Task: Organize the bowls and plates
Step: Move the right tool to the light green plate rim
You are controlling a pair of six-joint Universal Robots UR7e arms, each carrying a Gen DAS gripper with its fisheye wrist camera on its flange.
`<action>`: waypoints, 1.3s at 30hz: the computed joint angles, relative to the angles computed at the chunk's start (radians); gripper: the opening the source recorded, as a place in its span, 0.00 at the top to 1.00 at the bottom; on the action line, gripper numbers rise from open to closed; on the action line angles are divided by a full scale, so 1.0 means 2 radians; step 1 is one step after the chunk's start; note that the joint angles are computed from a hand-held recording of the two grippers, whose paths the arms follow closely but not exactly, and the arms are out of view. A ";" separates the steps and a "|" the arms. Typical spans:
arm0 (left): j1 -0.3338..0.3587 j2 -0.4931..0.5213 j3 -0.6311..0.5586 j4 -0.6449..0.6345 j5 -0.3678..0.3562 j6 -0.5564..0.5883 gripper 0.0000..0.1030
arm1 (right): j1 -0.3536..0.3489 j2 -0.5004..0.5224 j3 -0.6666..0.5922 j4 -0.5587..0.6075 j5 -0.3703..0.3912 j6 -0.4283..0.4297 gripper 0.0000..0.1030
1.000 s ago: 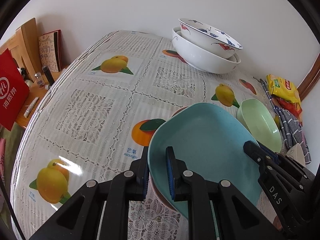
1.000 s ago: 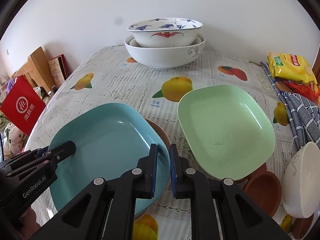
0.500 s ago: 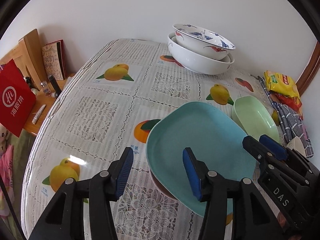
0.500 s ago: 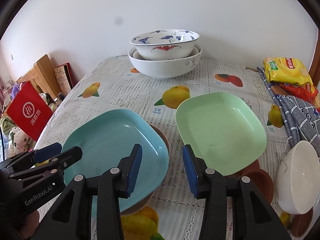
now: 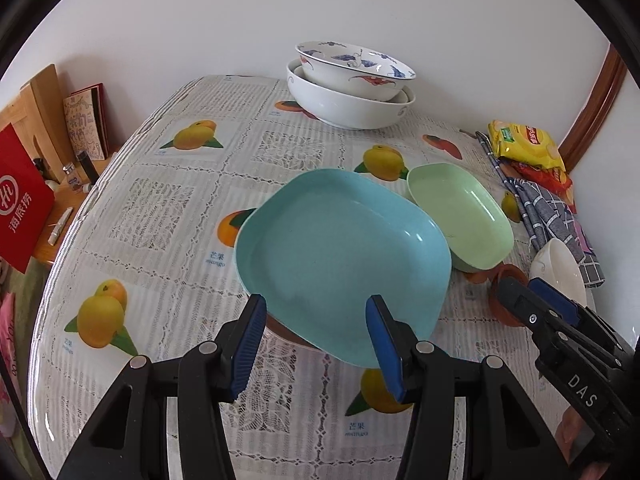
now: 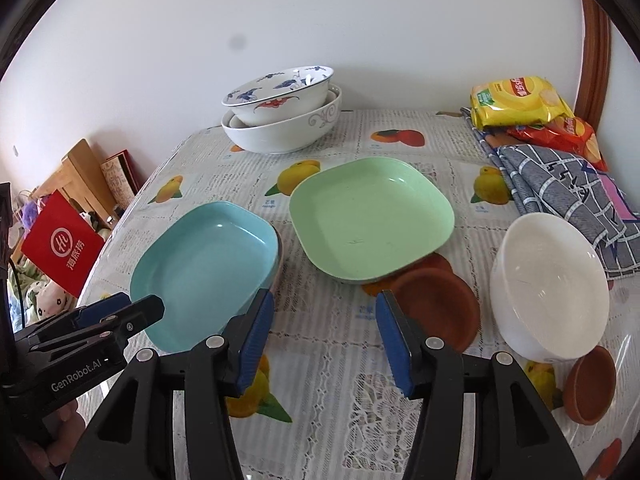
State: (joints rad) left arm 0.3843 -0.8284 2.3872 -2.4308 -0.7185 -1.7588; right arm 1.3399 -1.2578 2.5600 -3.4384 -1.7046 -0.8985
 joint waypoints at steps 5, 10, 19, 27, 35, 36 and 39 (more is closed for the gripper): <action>0.001 0.015 -0.014 -0.001 -0.006 0.010 0.52 | -0.020 -0.018 0.003 0.013 0.007 -0.002 0.49; -0.002 0.019 -0.024 0.005 -0.002 0.015 0.52 | -0.032 -0.034 0.002 0.029 0.014 -0.007 0.49; 0.000 0.053 -0.040 -0.063 -0.003 0.068 0.52 | -0.049 -0.060 0.005 0.050 0.022 -0.010 0.49; 0.014 0.081 -0.066 -0.077 -0.004 0.118 0.72 | -0.066 -0.073 0.004 0.054 0.030 -0.010 0.49; 0.031 0.094 -0.070 -0.124 0.000 0.151 0.90 | -0.076 -0.070 0.002 0.046 0.025 -0.020 0.49; 0.033 0.095 -0.072 -0.127 0.000 0.155 0.90 | -0.077 -0.070 0.001 0.048 0.024 -0.019 0.49; 0.038 0.095 -0.079 -0.118 -0.001 0.157 0.90 | -0.079 -0.073 -0.002 0.051 0.026 -0.021 0.49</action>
